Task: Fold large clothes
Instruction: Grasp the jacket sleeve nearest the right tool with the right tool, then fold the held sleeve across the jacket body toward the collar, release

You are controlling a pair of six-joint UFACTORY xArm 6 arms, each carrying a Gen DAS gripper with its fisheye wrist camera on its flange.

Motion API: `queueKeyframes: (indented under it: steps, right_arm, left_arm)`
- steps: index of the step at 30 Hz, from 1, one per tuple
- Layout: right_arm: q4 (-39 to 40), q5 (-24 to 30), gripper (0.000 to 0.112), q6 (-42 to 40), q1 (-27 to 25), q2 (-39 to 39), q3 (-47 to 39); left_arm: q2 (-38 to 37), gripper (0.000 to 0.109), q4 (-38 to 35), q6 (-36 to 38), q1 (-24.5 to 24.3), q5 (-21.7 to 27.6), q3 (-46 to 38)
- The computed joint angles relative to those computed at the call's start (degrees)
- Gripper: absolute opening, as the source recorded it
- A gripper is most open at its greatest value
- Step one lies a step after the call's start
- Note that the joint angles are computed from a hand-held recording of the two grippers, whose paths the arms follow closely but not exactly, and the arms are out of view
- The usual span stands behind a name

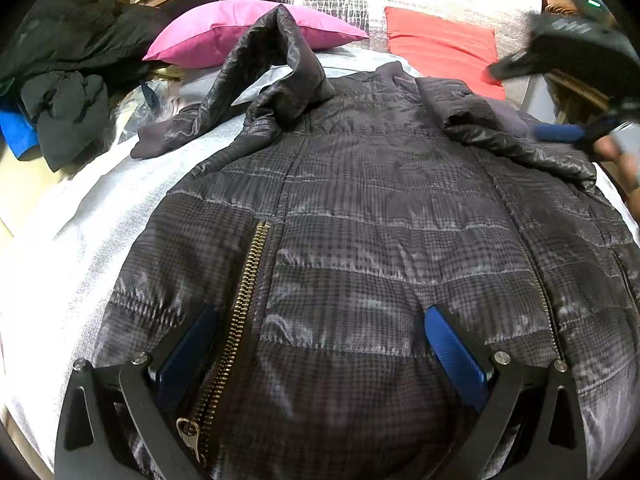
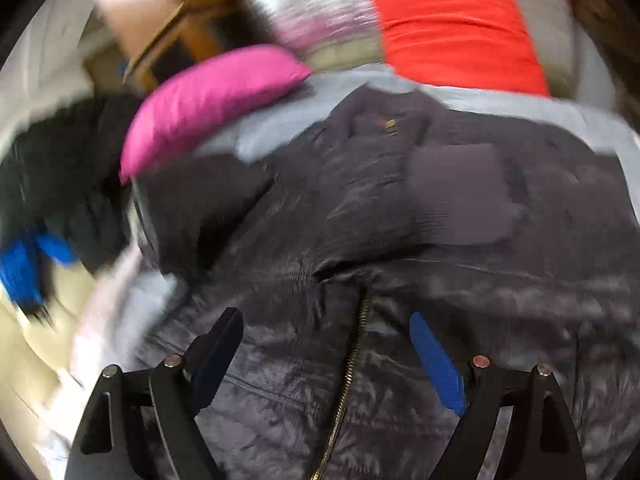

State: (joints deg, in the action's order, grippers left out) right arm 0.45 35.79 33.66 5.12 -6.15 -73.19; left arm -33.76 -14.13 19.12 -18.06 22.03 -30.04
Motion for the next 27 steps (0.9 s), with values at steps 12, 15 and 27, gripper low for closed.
queueKeyframes:
  steps: [12, 15, 27]
  right_arm:
    - [19.5, -7.3, 0.088, 6.6, -10.1, 2.5, -0.4]
    - [5.1, 2.1, 0.085, 15.2, -10.1, 7.6, -7.5]
    - [-5.3, 13.4, 0.050, -0.5, 4.2, 32.8, -52.8]
  left_arm:
    - [0.0, 0.103, 0.8, -0.9, 0.0, -0.1, 0.0]
    - [-0.1, 0.103, 0.8, -0.9, 0.0, -0.2, 0.1]
    - [-0.1, 0.103, 0.8, -1.1, 0.0, -0.1, 0.0]
